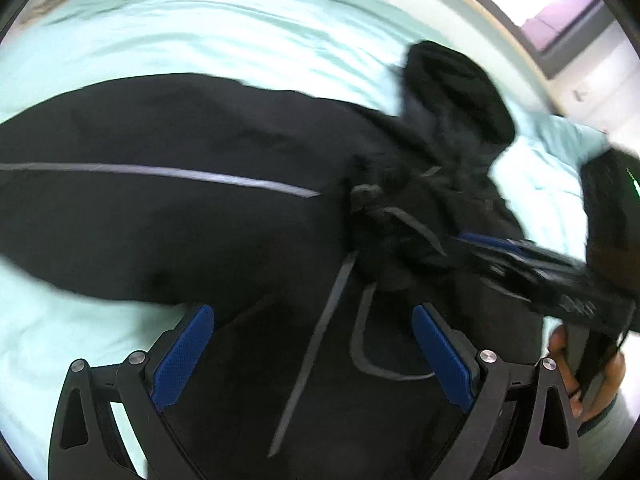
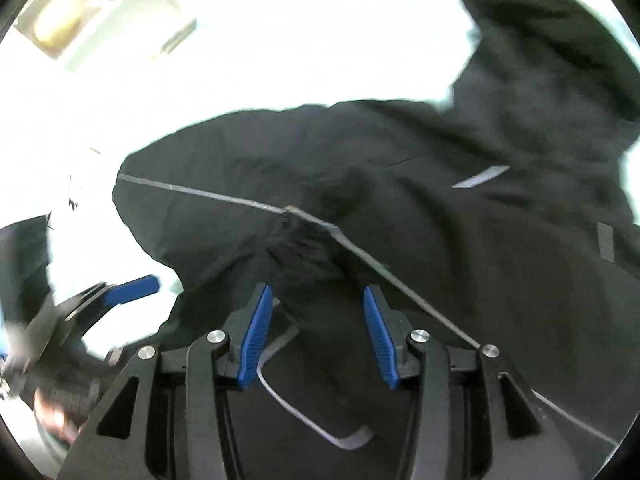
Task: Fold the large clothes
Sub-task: 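Carry the sleeve across the jacket body with the right gripper, then lower the sleeve onto the jacket and open the right gripper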
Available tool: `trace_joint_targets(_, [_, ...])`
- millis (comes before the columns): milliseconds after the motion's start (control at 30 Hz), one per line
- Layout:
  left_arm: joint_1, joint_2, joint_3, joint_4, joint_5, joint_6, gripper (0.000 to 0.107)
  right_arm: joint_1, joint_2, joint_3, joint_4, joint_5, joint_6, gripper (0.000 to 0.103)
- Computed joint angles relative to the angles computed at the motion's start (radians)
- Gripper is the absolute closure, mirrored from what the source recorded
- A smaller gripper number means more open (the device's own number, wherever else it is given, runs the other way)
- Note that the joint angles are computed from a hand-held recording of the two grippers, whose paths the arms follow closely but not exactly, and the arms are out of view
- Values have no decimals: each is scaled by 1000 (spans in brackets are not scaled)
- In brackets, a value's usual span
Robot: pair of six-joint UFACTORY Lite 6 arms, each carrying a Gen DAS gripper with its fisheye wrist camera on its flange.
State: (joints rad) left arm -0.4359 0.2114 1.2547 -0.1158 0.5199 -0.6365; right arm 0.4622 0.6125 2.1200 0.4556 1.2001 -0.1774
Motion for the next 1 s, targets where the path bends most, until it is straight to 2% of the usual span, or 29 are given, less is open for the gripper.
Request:
trace_joint_targets(133, [28,185,188,-163,-9,233,7,-160,-207,-274,-91,-36,-41,52])
trace_joint_targets(233, [67,371,369,-266,21,334,10,-263,-269,-375,-123,-30,-58,52])
trace_joint_targets(267, [74,420,423,-298,30,359,27,-307,-293,-423,-123,-29,-67,52])
trace_joint_targets(300, [89,480,484,-353,46,408,77,-342,-317,-459,-124,-25,-74,52])
trace_joint_targets(333, [103,550,565,-381,90,425,92,-354,-325,-480,-131,-33,-72,52])
trace_joint_targets(367, [108,578,604,-377,102,424,91,-378,-343,-507,-152,-43,-74,52])
trace_joint_targets(433, [108,542,600,-393,61,461,91,-426,-348,-508,-175,-48,-89,52])
trace_joint_targets(533, [151,379,489,-535,-16,597,91,-469,-346,-515,-192,-69,-93,52])
trace_joint_targets(633, [211,319,439,-511,-6,581,91,-469,-296,-510,-215,-102,-65,52])
trace_joint_targets(767, [257,483,483,-415,131,523,91,-422,-226,-550,-229,-171,-17,53])
trace_joint_targets(800, [256,521,463,-427,121,540,91,-397,-204,-557,-258,-189,14,52])
trace_joint_targets(867, [262,503,396,-514,61,614,89,-369,-201,-589,-297,-241,37,52])
trace_joint_targets(900, [261,497,395,-519,62,605,88,-361,-205,-598,-311,-254,36,51])
trace_joint_targets(933, [258,491,400,-501,69,582,88,-360,-209,-600,-315,-252,31,50])
trace_joint_targets(1000, [246,478,415,-420,85,499,79,-386,-215,-579,-282,-211,-2,50])
